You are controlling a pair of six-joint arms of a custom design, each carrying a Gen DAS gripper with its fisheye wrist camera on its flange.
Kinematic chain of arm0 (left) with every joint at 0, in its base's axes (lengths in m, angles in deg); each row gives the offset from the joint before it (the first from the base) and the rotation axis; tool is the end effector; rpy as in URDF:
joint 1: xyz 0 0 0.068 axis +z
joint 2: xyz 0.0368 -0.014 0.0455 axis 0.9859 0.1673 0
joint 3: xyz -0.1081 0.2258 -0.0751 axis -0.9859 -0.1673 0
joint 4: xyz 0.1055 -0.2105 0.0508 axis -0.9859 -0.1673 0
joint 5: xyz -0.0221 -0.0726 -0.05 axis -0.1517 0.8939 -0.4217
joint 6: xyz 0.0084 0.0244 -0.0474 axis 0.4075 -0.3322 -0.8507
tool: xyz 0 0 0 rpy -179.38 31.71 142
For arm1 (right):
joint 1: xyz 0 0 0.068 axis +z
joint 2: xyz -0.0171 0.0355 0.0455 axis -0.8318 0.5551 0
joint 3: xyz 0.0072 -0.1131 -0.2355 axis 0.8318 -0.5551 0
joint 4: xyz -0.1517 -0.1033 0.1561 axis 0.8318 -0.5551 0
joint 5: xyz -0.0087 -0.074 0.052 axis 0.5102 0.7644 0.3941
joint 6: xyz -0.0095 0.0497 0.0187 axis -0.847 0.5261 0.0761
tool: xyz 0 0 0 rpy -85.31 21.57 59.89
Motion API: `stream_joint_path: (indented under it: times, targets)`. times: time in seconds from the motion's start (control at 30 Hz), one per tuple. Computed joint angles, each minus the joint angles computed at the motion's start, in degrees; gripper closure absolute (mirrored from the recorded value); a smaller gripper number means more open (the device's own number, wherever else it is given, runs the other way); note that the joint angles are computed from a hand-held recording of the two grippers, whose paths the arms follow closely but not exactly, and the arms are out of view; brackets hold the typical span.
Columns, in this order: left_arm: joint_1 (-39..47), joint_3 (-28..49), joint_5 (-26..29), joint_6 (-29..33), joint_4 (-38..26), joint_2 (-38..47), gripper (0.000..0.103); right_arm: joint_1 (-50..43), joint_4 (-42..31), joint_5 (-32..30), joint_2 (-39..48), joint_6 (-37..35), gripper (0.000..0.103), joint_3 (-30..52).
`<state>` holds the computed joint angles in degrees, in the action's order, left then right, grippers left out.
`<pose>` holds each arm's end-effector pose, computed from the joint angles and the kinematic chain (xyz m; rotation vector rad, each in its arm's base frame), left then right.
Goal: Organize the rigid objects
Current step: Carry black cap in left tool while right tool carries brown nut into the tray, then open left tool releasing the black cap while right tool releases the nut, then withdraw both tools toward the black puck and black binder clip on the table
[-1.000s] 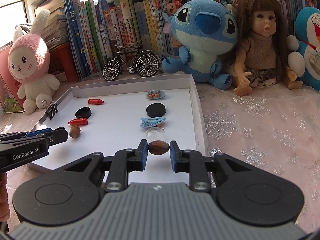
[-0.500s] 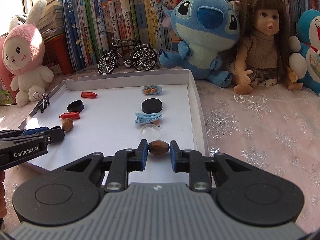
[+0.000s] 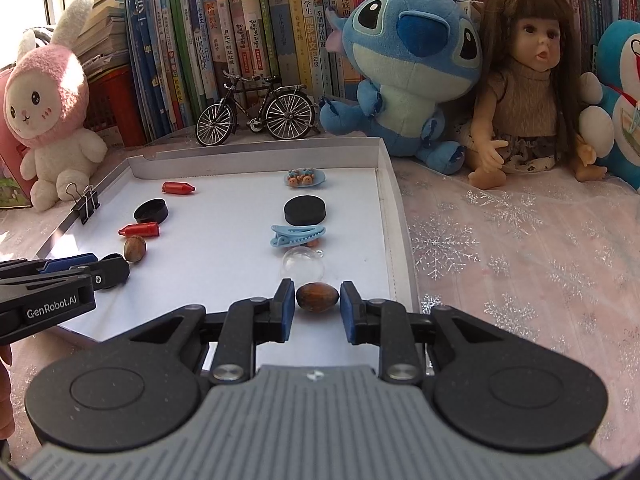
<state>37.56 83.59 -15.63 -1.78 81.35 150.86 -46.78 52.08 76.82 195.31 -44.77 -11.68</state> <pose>0.3019 -0.2512 0.0283 -0.1910 2.2437 0.0243 0.3260 0.0600 0.0279 -0.2635 2.2871 0.2559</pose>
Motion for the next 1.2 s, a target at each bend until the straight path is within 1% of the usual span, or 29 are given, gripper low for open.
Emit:
stream_joint_path:
  times: [0.03,0.1,0.17,0.23,0.3,0.4,0.43,0.47,0.57,0.67,0.87,0.93,1.07,1.2]
  targets:
    - [-0.07,-0.36,-0.06,-0.2,0.14,-0.23,0.066,-0.08,0.03,-0.19,-0.02,0.09,0.069,-0.03]
    - [-0.28,-0.89,-0.39,-0.02,0.65,-0.48,0.064,-0.33,0.29,-0.67,-0.09,0.34,0.069,-0.3]
    - [-0.61,-1.12,-1.02,0.17,0.69,-0.62,0.061,-0.52,0.46,-0.93,-0.31,0.31,0.064,-0.65]
    - [-0.89,-1.27,-1.44,0.02,0.34,-0.8,0.059,-0.72,0.76,-1.18,-0.73,0.28,0.057,-1.23]
    - [-1.15,-1.56,-1.47,-0.39,-0.07,-1.13,0.056,-0.98,1.19,-1.55,-1.19,0.37,0.053,-1.93]
    - [-1.65,-2.76,-1.56,-0.96,0.22,-2.06,0.051,-1.26,2.03,-1.92,-1.94,0.25,0.052,-3.19]
    - [-1.92,-3.14,-1.81,-1.1,0.26,-2.4,0.049,-1.31,2.36,-1.96,-2.27,0.21,0.051,-3.7]
    - [-2.19,-3.5,-2.08,-1.12,0.32,-2.74,0.043,-1.38,2.7,-2.03,-2.61,0.15,0.047,-4.24]
    - [-3.37,-5.21,-3.28,-0.58,1.36,-4.07,0.032,-1.71,4.63,-2.69,-3.88,-0.13,0.042,-6.42]
    - [-4.79,-6.96,-4.34,-0.07,2.46,-5.48,0.028,-1.92,7.05,-2.86,-5.25,-0.86,0.038,-8.86]
    - [-7.4,-9.96,-4.45,-0.31,3.24,-8.49,0.026,-3.02,11.16,-4.51,-7.93,-2.42,0.029,-13.98]
    - [-8.39,-10.93,-4.6,-0.69,3.71,-9.26,0.025,-3.53,11.92,-5.35,-8.7,-2.78,0.027,-15.37]
    - [-10.57,-12.35,-6.05,-1.79,4.2,-10.25,0.024,-4.41,15.32,-6.5,-10.05,-3.61,0.022,-19.16]
    - [-12.58,-13.67,-6.35,-2.91,4.39,-11.06,0.024,-5.26,18.91,-7.35,-10.46,-4.55,0.019,-22.49]
